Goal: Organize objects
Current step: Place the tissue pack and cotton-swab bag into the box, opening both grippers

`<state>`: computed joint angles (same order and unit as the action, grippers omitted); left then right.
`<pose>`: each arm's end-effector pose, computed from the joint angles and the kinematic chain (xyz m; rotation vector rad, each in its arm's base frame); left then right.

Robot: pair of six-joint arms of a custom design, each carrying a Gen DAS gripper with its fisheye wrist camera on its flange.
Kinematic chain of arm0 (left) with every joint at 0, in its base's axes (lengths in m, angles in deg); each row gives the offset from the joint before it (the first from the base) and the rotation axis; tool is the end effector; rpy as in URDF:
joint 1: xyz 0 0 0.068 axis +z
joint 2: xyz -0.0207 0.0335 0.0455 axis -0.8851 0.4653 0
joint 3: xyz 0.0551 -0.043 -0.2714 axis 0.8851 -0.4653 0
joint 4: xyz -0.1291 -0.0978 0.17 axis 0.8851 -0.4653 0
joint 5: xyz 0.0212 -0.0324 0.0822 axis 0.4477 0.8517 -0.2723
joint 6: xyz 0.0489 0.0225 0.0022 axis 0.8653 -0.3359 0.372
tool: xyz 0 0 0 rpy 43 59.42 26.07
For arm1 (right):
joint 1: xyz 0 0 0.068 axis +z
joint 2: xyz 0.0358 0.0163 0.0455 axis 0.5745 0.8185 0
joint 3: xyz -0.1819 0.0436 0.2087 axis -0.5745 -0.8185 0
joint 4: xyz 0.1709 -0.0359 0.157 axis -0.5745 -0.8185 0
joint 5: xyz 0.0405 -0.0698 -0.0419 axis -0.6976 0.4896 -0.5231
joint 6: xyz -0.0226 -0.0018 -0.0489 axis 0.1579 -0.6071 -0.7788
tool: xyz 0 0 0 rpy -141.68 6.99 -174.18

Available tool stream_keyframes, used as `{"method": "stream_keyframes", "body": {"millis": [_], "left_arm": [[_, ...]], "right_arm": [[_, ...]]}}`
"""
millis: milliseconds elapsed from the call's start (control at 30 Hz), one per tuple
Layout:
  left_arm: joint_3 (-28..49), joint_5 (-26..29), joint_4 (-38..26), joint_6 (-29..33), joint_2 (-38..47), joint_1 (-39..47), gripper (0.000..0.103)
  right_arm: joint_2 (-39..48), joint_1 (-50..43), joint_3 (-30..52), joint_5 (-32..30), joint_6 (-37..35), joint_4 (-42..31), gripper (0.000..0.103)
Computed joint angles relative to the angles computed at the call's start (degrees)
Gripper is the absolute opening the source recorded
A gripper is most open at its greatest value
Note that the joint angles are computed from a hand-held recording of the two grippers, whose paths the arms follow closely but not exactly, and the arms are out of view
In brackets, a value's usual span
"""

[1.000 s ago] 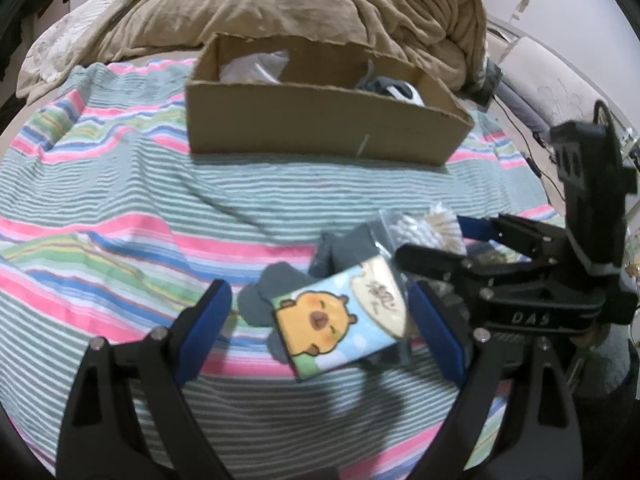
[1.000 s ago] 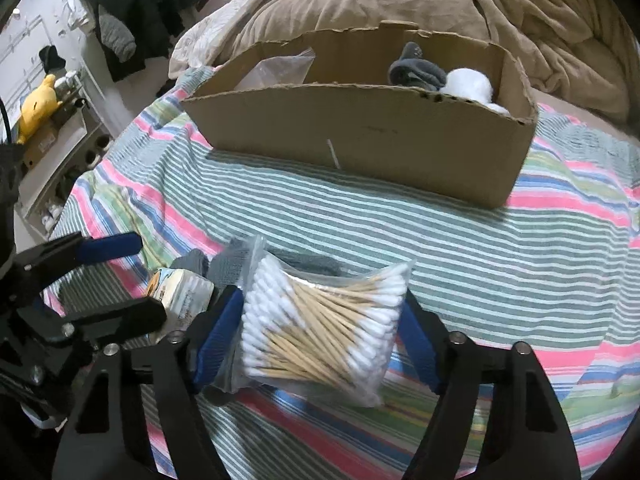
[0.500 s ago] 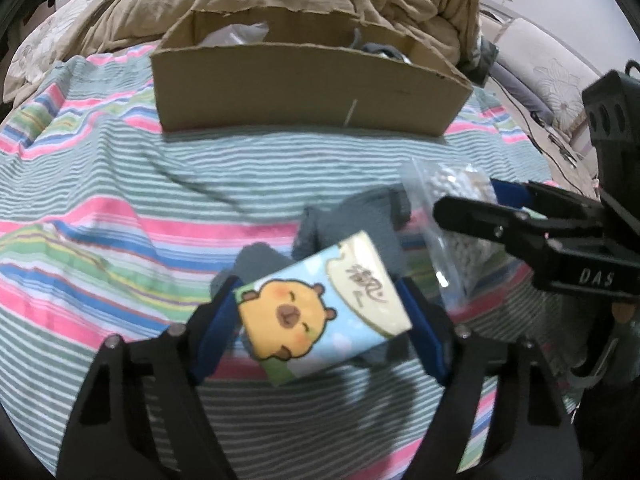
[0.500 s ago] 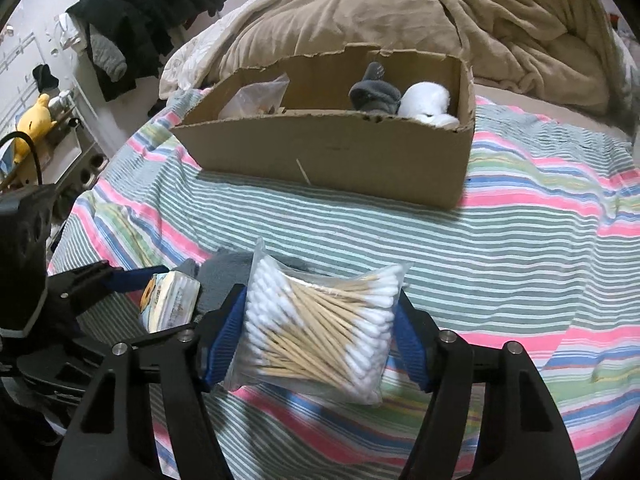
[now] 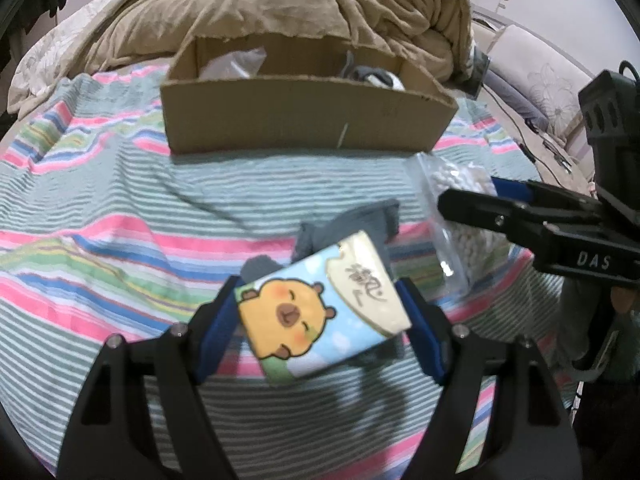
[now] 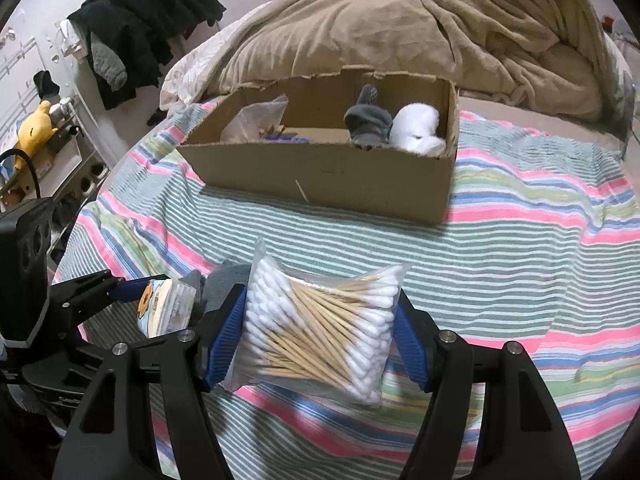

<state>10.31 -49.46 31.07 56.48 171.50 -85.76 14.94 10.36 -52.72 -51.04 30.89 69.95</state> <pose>0.2215 -0.1081 0.1808 0.7580 2.4430 -0.5175 0.1620 -0.0566 0.1834 0.0403 2.4254 0.3023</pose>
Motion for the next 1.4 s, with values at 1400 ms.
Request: {"method": "stream_keyframes", "body": {"millis": [1400], "left_arm": [[31.72, -1.7, -5.59, 8.07, 17.17, 2.89, 0.077]], "right_arm": [[16.99, 9.73, 26.1, 6.77, 6.97, 1.96, 0.072]]}}
